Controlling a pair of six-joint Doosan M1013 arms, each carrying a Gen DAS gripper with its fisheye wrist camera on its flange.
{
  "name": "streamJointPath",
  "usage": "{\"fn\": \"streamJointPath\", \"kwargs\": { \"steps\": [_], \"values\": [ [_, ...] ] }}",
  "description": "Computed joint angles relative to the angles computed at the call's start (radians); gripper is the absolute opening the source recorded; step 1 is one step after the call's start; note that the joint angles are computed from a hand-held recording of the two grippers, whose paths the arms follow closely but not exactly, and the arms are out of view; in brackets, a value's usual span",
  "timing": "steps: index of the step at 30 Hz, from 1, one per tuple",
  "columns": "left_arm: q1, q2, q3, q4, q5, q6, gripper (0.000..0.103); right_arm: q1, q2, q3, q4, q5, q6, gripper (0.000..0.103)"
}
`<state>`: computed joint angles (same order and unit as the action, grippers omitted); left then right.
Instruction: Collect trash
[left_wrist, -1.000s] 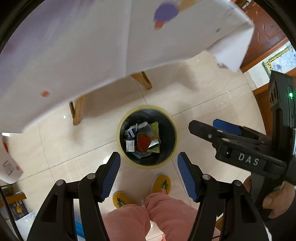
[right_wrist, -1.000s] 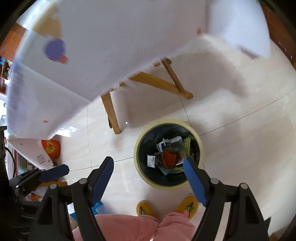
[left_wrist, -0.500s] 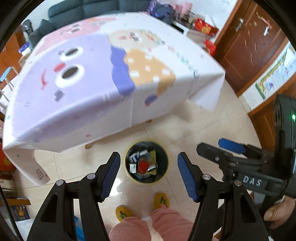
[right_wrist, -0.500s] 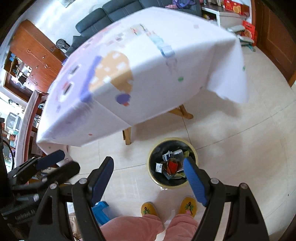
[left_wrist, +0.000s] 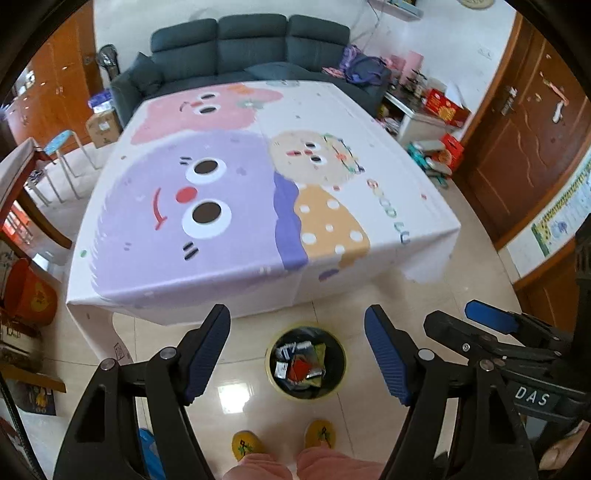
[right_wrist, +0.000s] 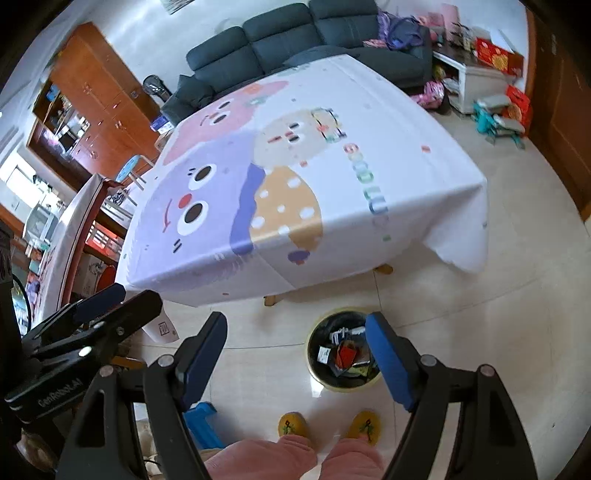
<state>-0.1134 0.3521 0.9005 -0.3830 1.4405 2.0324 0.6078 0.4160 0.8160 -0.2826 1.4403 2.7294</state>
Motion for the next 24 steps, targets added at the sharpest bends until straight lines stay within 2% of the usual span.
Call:
{"fn": "streamJointPath", "kwargs": {
  "steps": [14, 24],
  "values": [
    [-0.028, -0.004, -0.058, 0.095, -0.055, -0.164, 0.074, -0.002, 0.065, -0.201, -0.078, 0.096, -0.180, 0.078],
    [-0.054, -0.044, -0.030, 0.191, -0.115, -0.208, 0.074, 0.005, 0.065, -0.217, -0.119, 0.116, -0.203, 0.078]
  ]
}}
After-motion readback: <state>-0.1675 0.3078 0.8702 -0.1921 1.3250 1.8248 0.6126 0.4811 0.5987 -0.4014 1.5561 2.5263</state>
